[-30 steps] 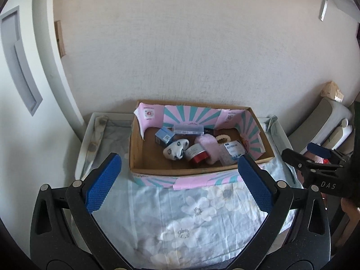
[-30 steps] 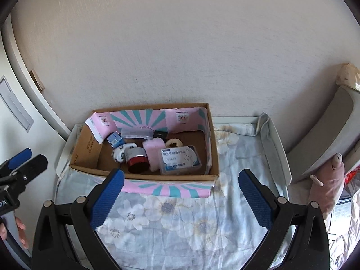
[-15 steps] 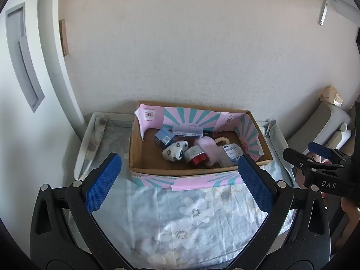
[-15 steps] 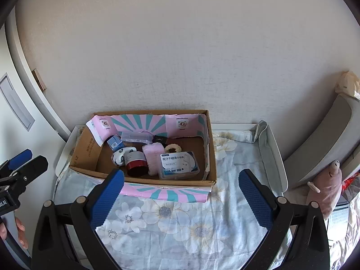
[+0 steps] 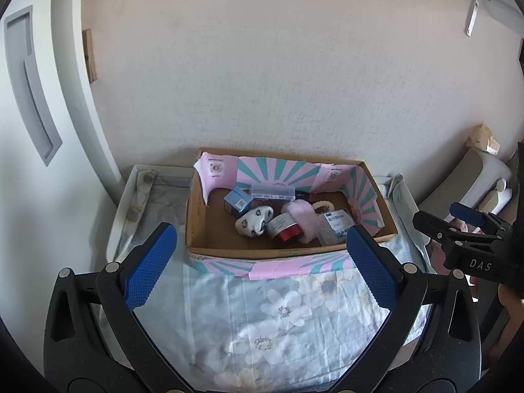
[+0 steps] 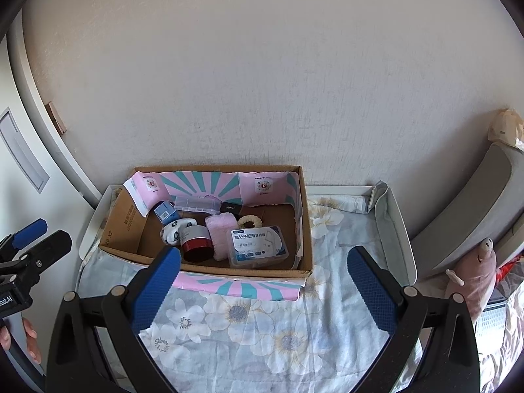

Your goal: Organize objects

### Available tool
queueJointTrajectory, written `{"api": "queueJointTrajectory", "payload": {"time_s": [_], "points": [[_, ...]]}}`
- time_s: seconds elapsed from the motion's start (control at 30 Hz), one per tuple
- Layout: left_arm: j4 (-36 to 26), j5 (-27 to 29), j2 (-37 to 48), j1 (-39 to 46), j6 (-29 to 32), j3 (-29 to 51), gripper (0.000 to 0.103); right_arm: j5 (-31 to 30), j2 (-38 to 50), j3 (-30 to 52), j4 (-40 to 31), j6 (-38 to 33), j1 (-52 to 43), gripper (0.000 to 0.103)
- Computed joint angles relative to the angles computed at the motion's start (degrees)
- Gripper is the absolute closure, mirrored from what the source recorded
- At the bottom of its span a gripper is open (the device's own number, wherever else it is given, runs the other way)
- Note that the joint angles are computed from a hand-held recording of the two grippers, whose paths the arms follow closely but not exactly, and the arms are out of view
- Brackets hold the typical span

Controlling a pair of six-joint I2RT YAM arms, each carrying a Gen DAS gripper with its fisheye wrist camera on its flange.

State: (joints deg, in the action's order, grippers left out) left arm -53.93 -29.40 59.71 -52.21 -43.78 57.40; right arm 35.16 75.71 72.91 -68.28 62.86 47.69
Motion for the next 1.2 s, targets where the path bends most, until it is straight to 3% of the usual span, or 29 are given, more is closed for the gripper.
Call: {"api": "queueJointTrajectory", "payload": {"time_s": [1.2], "points": [[-0.2,0.8,0.4,-0.5,1.3,0.6,0.000,0.6,-1.3,-0.8,-0.4,0.7,-0.2,0.001]]}}
